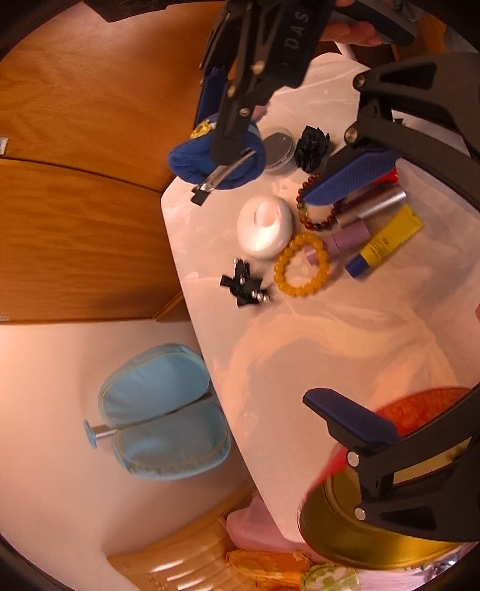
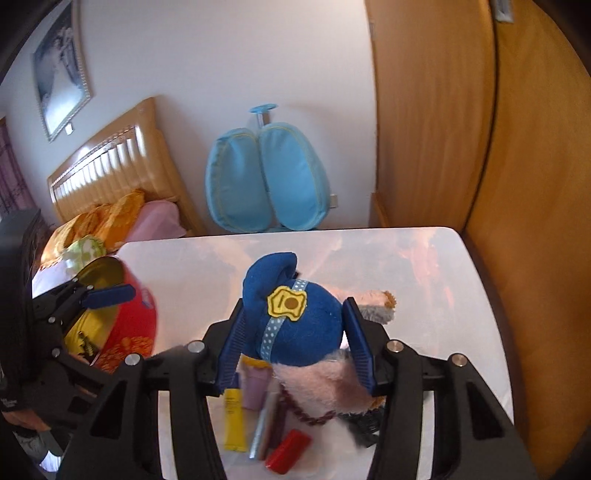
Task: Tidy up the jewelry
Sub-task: 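Carry the blue plush doll with the right tool over the tin, then open the right tool to release the doll into the tin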
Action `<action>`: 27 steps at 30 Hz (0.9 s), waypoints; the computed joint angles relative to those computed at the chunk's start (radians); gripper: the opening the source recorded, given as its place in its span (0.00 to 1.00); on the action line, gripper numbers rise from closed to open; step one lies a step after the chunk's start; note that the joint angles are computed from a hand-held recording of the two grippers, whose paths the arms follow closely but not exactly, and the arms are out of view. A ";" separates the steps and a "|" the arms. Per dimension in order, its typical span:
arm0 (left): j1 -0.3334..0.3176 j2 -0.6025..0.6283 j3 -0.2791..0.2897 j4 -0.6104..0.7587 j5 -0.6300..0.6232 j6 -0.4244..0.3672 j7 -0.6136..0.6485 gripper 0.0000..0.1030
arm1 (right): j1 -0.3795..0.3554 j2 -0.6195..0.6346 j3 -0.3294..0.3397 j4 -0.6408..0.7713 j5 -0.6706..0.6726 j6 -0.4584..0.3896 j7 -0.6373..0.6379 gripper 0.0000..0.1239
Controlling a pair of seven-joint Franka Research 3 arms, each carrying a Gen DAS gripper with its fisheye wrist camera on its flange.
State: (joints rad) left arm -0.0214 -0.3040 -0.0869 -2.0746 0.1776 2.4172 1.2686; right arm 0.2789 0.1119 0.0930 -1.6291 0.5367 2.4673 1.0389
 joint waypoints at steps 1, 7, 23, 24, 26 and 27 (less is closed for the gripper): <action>0.015 -0.039 -0.004 -0.022 0.027 -0.016 -0.022 0.93 | 0.005 -0.011 0.012 -0.006 0.024 -0.012 -0.030 0.43; 0.115 -0.267 0.043 -0.175 0.115 -0.073 -0.124 0.93 | 0.078 -0.056 0.064 -0.014 0.122 -0.040 -0.172 0.43; 0.306 -0.450 0.340 -0.374 0.023 -0.050 0.190 0.93 | 0.433 0.384 0.080 0.512 -0.395 -0.346 0.339 0.43; 0.313 -0.454 0.351 -0.382 0.009 -0.059 0.217 0.93 | 0.454 0.423 0.067 0.567 -0.428 -0.386 0.368 0.43; 0.323 -0.459 0.373 -0.392 -0.026 -0.077 0.266 0.93 | 0.482 0.474 0.050 0.644 -0.467 -0.451 0.402 0.44; 0.325 -0.460 0.382 -0.396 -0.044 -0.081 0.289 0.93 | 0.488 0.483 0.045 0.658 -0.474 -0.461 0.414 0.49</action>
State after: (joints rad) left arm 0.3038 -0.7638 0.2947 -2.4703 0.1333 2.3359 1.5575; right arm 0.7664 0.5950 0.1381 -0.9711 0.0622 2.0062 1.4530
